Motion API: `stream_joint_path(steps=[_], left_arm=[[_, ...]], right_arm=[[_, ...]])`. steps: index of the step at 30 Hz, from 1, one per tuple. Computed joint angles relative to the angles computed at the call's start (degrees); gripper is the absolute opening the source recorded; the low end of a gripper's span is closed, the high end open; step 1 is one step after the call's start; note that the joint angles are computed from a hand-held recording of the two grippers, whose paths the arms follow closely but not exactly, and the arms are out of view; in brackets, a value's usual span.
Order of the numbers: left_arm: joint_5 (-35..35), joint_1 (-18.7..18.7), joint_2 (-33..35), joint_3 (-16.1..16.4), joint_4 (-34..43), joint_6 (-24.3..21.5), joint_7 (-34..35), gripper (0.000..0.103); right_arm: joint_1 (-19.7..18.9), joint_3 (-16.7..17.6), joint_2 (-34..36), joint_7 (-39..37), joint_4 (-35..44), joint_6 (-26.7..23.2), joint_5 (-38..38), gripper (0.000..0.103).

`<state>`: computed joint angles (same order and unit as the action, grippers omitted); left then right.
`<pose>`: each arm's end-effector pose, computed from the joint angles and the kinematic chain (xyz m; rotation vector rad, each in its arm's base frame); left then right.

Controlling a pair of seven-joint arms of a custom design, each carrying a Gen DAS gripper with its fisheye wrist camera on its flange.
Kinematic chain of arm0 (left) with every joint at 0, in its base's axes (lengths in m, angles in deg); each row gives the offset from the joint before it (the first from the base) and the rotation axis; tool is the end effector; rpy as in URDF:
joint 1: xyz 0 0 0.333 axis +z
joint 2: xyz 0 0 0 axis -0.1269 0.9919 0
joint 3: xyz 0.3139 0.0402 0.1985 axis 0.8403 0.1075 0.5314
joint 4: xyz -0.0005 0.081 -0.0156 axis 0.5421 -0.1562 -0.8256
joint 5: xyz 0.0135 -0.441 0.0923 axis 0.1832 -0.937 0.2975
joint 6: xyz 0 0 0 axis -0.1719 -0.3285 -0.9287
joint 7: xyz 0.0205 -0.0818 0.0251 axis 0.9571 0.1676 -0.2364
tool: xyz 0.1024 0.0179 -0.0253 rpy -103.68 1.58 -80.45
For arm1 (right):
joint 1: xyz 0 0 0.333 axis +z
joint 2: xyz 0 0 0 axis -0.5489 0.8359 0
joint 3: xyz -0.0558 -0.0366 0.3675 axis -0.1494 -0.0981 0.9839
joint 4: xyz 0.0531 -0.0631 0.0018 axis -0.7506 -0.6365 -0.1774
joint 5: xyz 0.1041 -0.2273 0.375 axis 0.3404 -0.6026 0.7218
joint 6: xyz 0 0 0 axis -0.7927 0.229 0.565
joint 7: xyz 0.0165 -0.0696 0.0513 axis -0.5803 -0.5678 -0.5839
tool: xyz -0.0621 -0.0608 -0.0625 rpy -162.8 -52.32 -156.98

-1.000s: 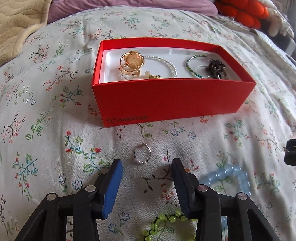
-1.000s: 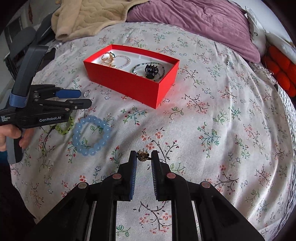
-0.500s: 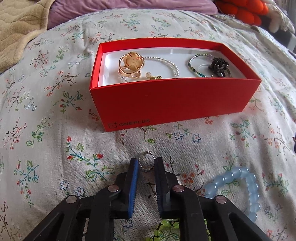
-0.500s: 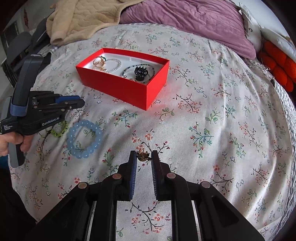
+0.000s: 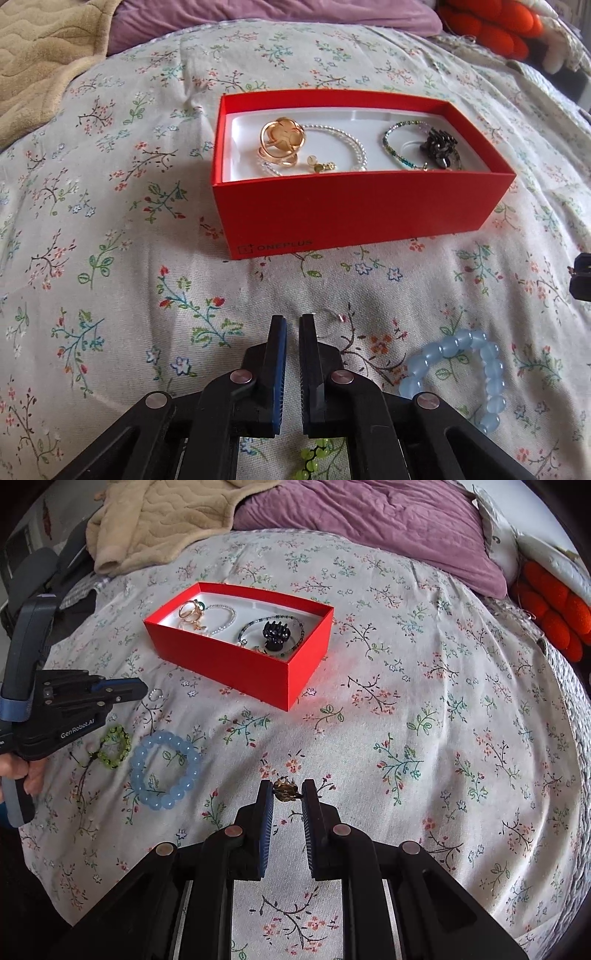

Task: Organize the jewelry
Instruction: 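Grasp the silver hoop earring with the left gripper while the right holds the gold earring, then carry both earrings over the red box insert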

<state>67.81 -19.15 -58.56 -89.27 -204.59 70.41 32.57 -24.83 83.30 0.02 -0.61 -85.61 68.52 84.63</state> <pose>0.5533 -0.2654 0.4641 -1.8101 1.9855 -0.6328 0.5576 0.0838 0.5054 -2.4000 1.3248 -0.3204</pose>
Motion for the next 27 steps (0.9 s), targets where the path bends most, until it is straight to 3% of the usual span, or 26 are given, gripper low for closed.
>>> stream_joint_path(steps=[5, 7, 8, 11, 12, 17, 20, 24, 27], left_arm=[[-1.4, 0.2, -1.4, 0.2, -0.9, 1.2, 0.7, 0.002], [-4.1, 0.0, -1.8, 0.3, -1.5, 2.8, 4.1, 0.002], [-5.7, -0.2, -1.8, 0.3, -1.7, 3.2, 6.0, 0.007], [-6.1, -0.3, -1.1, 0.0, -1.5, 3.0, 7.1, 0.046], [-4.2, -0.2, -0.8, -0.1, -1.3, 2.7, 5.5, 0.048], [-4.1, -0.6, 1.9, -0.3, 0.7, 0.9, 5.3, 0.048], [0.8, -1.0, 2.7, -0.1, 1.2, 0.6, 1.6, 0.046], [2.2, -1.4, 2.9, -0.2, 1.5, 0.4, 0.9, 0.025], [3.0, -1.6, 2.6, -0.3, 1.3, 0.2, 0.9, 0.017]], right_arm=[[0.3, 0.2, 0.4, 0.7, 0.8, 0.2, 0.6, 0.016], [0.5, 0.2, 0.4, 0.9, 1.0, 0.3, 1.0, 0.016], [0.5, 0.2, 0.4, 0.9, 0.9, 0.3, 1.1, 0.016], [0.7, 0.4, 0.4, 1.1, 0.7, 0.2, 0.8, 0.016], [0.7, 0.4, 0.4, 1.3, 0.6, 0.2, 0.5, 0.016], [0.6, 0.4, 0.3, 1.4, 0.0, -0.1, -0.2, 0.016], [0.6, 0.4, 0.4, 1.4, 0.0, -0.1, -0.5, 0.016], [0.5, 0.4, 0.4, 1.5, 0.0, -0.1, -0.6, 0.016], [0.6, 0.3, 0.4, 1.3, 0.0, 0.0, -0.4, 0.016]])
